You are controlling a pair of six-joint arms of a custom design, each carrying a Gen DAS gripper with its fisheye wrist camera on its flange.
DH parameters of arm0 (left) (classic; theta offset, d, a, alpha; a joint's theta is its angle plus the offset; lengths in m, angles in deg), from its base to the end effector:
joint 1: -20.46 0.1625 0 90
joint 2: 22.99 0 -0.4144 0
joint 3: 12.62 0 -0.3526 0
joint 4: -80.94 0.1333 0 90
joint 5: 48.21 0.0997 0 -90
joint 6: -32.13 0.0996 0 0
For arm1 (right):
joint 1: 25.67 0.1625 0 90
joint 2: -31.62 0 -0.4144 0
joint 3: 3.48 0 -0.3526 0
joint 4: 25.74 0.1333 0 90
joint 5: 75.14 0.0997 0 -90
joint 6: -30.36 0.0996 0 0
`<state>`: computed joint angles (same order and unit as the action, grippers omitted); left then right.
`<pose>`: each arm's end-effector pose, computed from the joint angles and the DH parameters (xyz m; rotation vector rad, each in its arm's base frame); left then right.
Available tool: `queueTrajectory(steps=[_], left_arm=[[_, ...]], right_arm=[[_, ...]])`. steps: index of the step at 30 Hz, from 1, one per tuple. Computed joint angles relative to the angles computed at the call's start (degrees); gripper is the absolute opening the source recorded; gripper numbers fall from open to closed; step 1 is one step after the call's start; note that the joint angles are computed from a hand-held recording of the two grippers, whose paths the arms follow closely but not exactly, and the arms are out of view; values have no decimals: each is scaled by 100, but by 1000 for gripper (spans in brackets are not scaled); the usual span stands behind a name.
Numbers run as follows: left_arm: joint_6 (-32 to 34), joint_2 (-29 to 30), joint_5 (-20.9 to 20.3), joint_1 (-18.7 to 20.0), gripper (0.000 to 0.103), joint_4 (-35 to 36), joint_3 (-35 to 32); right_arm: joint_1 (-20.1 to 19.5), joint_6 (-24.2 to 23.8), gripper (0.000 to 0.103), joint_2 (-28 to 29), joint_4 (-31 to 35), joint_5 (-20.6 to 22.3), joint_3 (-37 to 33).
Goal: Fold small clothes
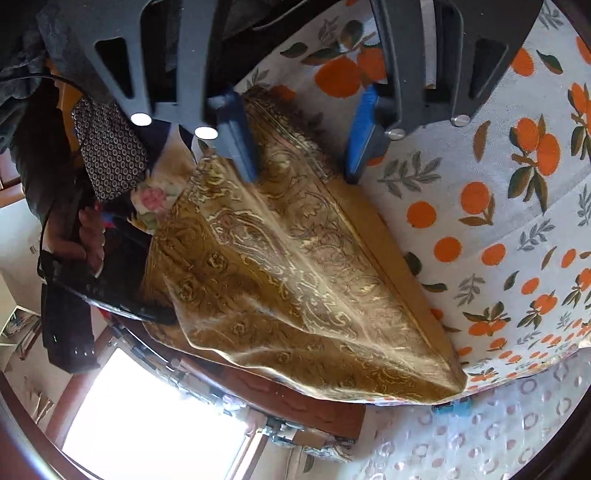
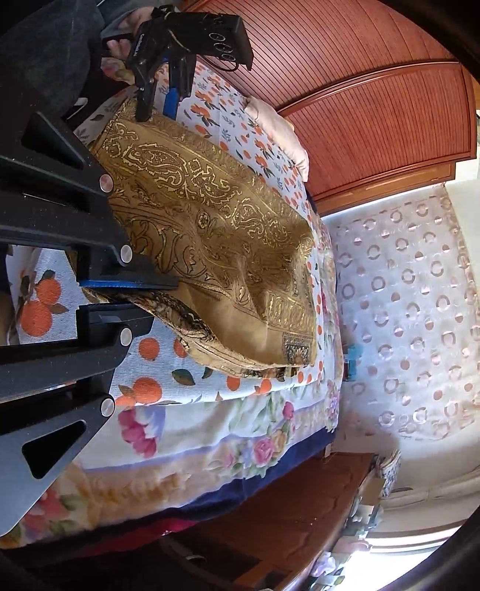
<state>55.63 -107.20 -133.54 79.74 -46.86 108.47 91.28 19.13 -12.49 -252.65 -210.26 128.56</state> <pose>-0.0956 -0.4377 0.2655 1.3940 2.7252 -0.0324 0.2502 -0.3538 0.1277 0.3317 -2.2535 1.1370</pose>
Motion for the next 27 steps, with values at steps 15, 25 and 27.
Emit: queueTrajectory(steps=[15,25,27], left_arm=[[-138,1321,-535,-166,5,-1041,-2108],[-194,2815,153,157,21,-770,-3687],[-158,2897,217,199,31,-722,-3796]], right_arm=[[-379,-1081,5,-347,539,723,-1634],[-960,-817,5,420,2959,501,-4006],[-1011,-759,9,521,3296,430,-4311]])
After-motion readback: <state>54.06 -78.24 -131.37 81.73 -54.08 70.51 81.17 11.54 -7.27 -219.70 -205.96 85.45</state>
